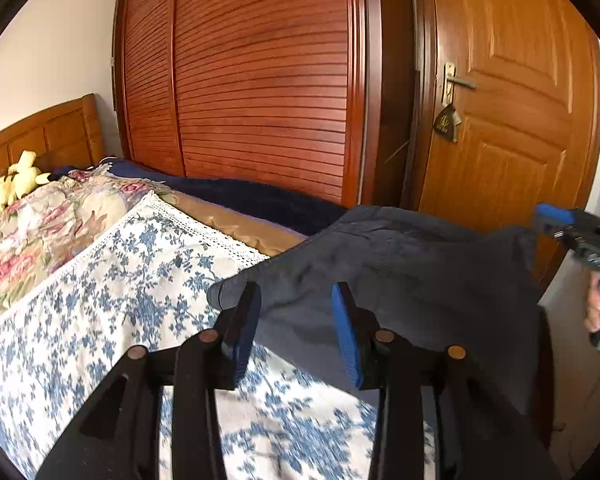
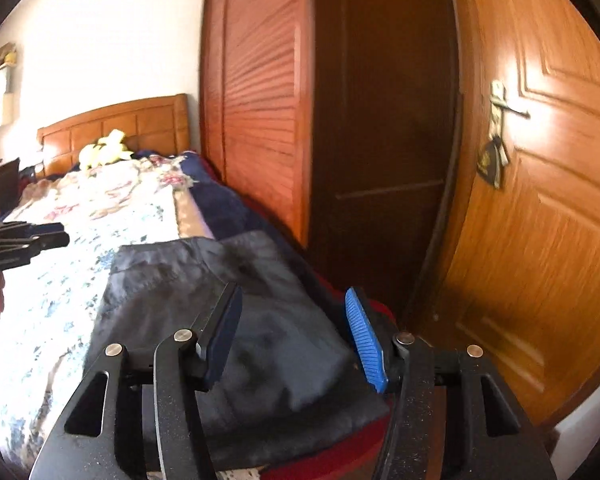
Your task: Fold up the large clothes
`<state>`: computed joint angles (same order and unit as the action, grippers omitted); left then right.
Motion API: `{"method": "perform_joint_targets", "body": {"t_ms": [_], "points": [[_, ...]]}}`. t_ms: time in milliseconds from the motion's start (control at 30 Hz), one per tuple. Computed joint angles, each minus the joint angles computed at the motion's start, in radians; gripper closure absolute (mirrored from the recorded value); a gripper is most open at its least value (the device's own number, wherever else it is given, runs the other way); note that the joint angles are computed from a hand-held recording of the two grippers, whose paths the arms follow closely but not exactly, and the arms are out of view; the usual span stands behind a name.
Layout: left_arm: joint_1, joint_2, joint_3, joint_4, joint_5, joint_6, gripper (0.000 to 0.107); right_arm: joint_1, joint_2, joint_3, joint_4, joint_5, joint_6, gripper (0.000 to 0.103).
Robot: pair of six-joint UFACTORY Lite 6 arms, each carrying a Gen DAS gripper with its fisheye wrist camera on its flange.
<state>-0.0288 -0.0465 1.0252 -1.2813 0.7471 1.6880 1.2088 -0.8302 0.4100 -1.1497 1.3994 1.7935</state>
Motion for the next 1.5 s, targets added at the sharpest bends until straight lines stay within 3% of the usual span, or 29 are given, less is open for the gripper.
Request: {"method": "perform_joint_targets", "body": {"t_ms": [67, 133, 333, 500, 600, 833, 1033, 1200, 1500], "points": [[0.041, -0.033, -0.028, 0.011, 0.045, 0.008, 0.064, -0.051, 0.060, 0.012, -0.020, -0.085, 0.001, 0.048], [0.088, -0.081, -0.069, 0.010, 0.093, 0.032, 0.053, -0.101, 0.108, 0.012, -0.036, -0.176, 0.009, 0.048], [0.200, -0.192, -0.146, 0.035, 0.195, 0.051, 0.052, -0.458, 0.194, -0.069, -0.034, -0.549, -0.020, 0.048], [0.330, -0.269, -0.182, 0.059, 0.317, 0.062, 0.050, -0.711, 0.143, -0.194, -0.078, -0.783, -0.010, 0.048], [0.393, -0.321, -0.202, 0.065, 0.368, 0.074, 0.049, -0.685, 0.154, -0.169, -0.034, -0.739, -0.044, 0.048], [0.566, -0.400, -0.225, 0.103, 0.509, 0.081, 0.048, -0.335, 0.159, -0.035, 0.088, -0.347, 0.003, 0.047], [0.779, -0.419, -0.244, 0.157, 0.669, 0.134, 0.048, -0.072, 0.268, 0.091, 0.120, -0.181, 0.103, 0.032], [0.925, -0.404, -0.249, 0.210, 0.732, 0.172, 0.048, 0.071, 0.490, 0.248, 0.134, -0.124, 0.197, 0.021], [1.127, -0.256, -0.204, 0.265, 0.756, 0.275, 0.048, 0.162, 0.906, 0.586, 0.049, -0.232, 0.270, 0.019]]}}
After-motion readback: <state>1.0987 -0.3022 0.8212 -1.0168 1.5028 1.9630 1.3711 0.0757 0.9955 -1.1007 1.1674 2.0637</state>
